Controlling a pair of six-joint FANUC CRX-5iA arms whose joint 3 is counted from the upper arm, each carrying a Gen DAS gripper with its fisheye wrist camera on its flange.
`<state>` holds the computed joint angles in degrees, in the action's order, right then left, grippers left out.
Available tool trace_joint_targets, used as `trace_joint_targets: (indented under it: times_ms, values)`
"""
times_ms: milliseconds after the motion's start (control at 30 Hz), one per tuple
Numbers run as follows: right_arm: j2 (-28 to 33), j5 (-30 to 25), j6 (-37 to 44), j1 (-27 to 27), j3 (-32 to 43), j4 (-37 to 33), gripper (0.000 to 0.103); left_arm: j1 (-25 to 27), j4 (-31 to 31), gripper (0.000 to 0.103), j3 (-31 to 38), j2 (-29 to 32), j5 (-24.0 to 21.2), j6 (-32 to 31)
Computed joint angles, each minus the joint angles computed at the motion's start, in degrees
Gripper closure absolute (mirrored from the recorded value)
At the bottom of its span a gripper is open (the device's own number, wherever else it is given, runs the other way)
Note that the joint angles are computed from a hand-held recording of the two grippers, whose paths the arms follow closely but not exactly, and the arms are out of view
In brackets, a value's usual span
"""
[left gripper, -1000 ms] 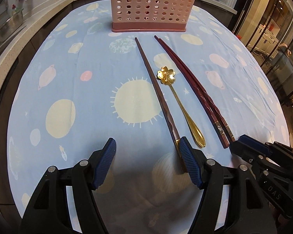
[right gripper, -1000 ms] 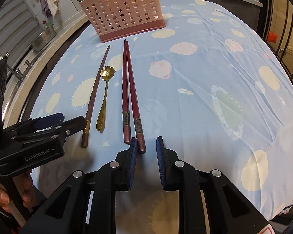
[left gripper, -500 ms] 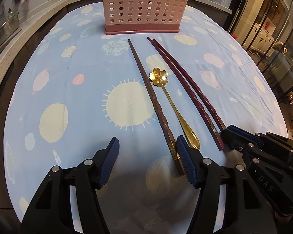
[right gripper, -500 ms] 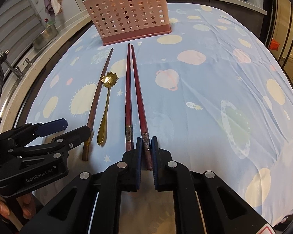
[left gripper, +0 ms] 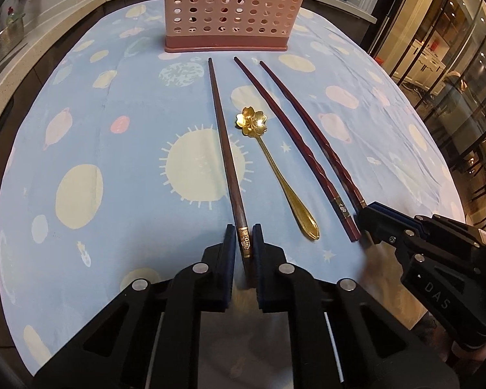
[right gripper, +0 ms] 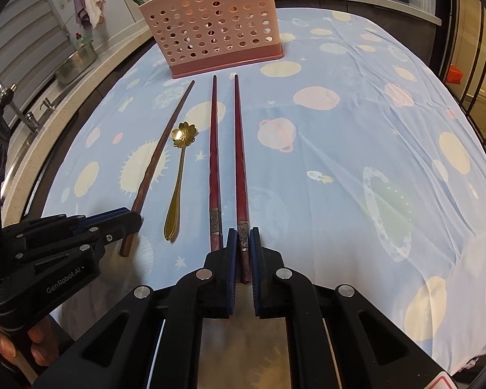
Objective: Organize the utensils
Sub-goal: 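Grasp the dark-brown chopstick with the left gripper while the right grasps a red chopstick, then carry the dark-brown chopstick into the holder with the left gripper while the right inserts the red one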
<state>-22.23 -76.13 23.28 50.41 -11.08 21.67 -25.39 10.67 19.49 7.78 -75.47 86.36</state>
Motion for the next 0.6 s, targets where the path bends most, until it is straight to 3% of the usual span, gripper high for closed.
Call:
trace_joint_targets:
  times_ms: [200, 600]
  values:
    - [-1.0, -0.7, -1.6, 1.5, 0.5, 4.1, 0.096, 1.6, 0.5, 0.096, 0.0, -1.7, 0.4, 1.2]
    - [-2.1, 1.5, -4.2, 1.5, 3.8, 15.0, 0.096, 4.2, -0.3, 0.096, 7.4, -2.5, 2.0, 3.5]
